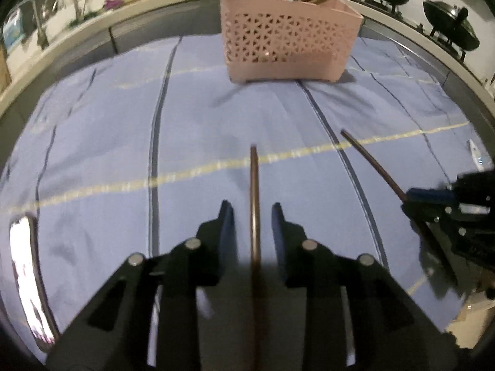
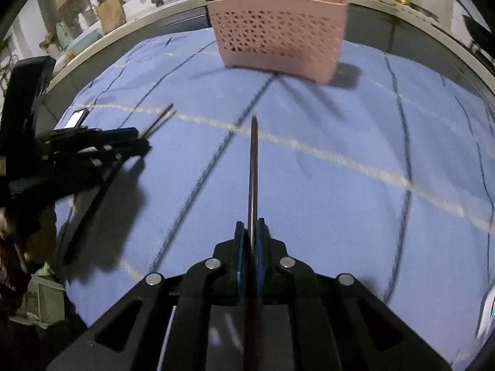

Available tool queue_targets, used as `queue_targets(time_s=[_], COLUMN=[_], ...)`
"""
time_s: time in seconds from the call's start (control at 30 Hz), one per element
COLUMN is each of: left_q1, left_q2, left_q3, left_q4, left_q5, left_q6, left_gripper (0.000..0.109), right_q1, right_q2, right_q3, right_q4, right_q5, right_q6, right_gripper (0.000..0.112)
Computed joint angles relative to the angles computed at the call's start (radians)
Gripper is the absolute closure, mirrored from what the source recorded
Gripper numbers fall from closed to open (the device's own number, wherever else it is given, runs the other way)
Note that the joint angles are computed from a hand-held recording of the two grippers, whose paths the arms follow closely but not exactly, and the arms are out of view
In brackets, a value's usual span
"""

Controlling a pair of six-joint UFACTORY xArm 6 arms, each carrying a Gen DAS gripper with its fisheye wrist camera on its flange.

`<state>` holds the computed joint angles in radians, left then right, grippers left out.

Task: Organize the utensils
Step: 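Close the left tool on the dark chopstick while the right lifts its own, then carry both chopsticks upright over the pink basket and lower them in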

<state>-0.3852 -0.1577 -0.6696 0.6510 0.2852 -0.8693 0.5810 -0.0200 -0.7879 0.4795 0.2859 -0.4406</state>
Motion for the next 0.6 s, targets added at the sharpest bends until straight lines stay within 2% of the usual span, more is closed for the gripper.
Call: queue_targets(time_s=[0.1, 0.13, 0.17, 0.2, 0.27, 0.33, 0.43, 0.6], left_q1=[-0.002, 0.000, 0.002, 0.003, 0.007, 0.013, 0.023, 0.029], left_q2=[0.027, 0.029, 0.034, 0.032, 0.006, -0.043, -0.145, -0.271], left_q3=[-0.035, -0.039, -0.039, -0.038, -0.027, -0.007, 0.024, 0.013], left_q4=[0.062, 0.054, 0.004, -0.049, -0.110, -0.099, -0.151, -0.145], left_q5=[0.016, 0.020, 0.006, 0.007, 0.005, -0.012, -0.041, -0.061], left_q6=[-0.043, -0.030, 0.013, 0.053, 0.098, 0.096, 0.146, 0.150], left_gripper=[0.091, 0.103, 0.104, 0.104, 0.104, 0.104, 0.104, 0.104], right_q1=[-0.007, -0.009, -0.010, -0.009, -0.013, -0.005, 0.007, 0.034], right_q2=[0.086, 0.111, 0.128, 0.141, 0.149, 0.105, 0.016, -0.126], right_q3=[-0.121, -0.154, -0.177, -0.197, -0.223, -0.201, -0.159, -0.132], right_q4=[0.040, 0.070, 0.078, 0.065, 0.055, 0.135, 0.293, 0.564], right_q5=[0.054, 0.068, 0.075, 0.083, 0.121, 0.096, 0.052, -0.044], right_q6=[-0.032, -0.054, -0.061, -0.053, -0.040, -0.112, -0.258, -0.482], right_gripper=[0.095, 0.095, 0.096, 0.105, 0.107, 0.107, 0.107, 0.107])
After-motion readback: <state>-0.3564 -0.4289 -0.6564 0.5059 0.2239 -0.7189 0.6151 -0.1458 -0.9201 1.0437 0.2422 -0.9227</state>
